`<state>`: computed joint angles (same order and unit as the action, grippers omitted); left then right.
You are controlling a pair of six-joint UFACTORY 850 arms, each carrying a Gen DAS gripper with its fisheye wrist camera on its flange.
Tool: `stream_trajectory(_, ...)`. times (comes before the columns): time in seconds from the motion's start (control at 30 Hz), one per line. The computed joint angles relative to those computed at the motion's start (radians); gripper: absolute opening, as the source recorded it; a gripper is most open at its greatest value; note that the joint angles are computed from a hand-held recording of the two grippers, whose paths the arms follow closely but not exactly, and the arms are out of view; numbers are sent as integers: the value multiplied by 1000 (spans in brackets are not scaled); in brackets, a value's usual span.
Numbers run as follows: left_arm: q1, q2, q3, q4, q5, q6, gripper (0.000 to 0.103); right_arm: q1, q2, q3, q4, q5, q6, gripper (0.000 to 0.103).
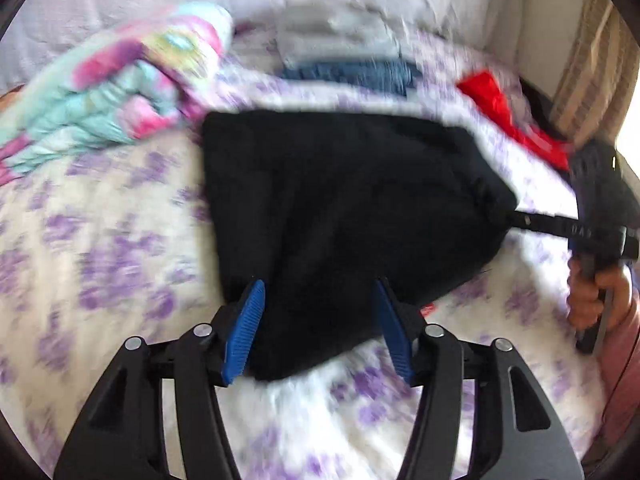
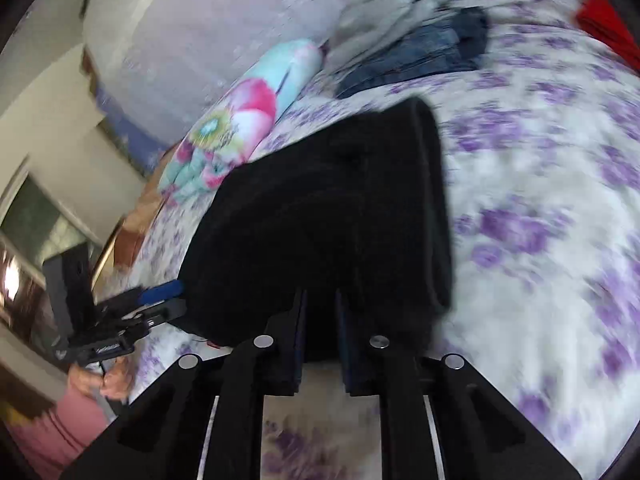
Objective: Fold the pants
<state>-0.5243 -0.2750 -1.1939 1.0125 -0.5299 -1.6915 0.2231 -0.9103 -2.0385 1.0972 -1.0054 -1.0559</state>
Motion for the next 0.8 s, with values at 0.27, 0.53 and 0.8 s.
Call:
stream_trajectory(0.27, -232, 9, 16, 275, -445, -421, 98, 57, 439, 672, 562, 427, -707, 95)
stream_trajectory(0.53, -254, 29, 98, 201, -388, -545, 98, 123, 514, 782, 627, 658, -860, 100)
stream_trajectory(0.8, -235, 30, 106, 145, -377, -553, 98, 123, 517, 792, 620, 674, -851, 100)
